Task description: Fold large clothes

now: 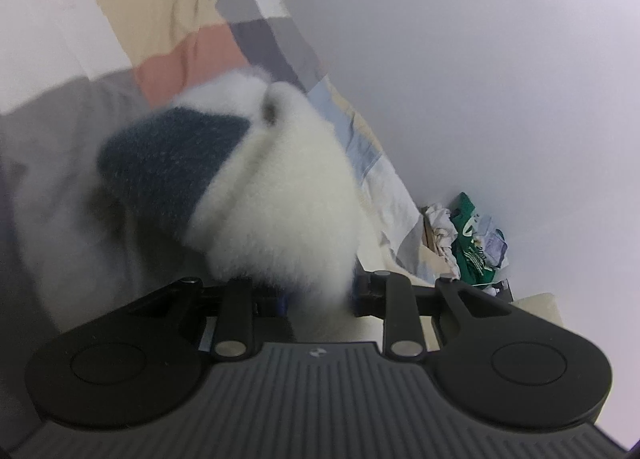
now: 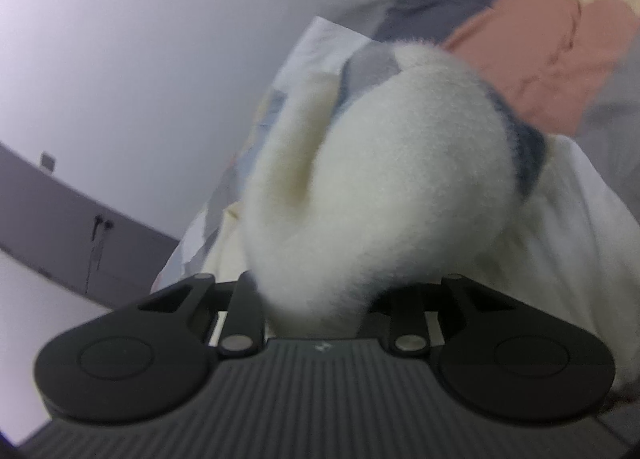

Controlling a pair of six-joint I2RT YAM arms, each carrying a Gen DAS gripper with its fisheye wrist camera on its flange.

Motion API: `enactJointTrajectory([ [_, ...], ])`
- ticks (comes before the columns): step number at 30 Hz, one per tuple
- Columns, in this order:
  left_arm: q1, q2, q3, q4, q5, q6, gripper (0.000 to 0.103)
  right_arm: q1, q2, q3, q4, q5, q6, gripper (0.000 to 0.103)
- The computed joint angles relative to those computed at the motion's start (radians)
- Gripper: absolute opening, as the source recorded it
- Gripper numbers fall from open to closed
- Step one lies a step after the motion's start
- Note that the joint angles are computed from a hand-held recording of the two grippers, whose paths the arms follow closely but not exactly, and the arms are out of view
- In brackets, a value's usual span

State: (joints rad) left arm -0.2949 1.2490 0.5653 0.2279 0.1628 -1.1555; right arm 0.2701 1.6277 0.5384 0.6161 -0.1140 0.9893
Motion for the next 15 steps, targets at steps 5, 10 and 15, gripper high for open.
enactJointTrajectory([
  [5,-0.003,-0.271,0.001,-0.238,-0.01,0.043,0.03,-0.011,-0.224,-0.1,-0.099,-0.048,-0.049,0.029],
  [10,-0.047,-0.427,0.021,-0.414,-0.029,0.036,0.03,0.013,-0.375,-0.123,-0.224,-0.049,-0.071,0.029],
  [15,-0.058,-0.395,0.005,-0.416,-0.005,0.045,0.031,-0.026,-0.338,-0.111,-0.268,-0.109,-0.095,0.035],
])
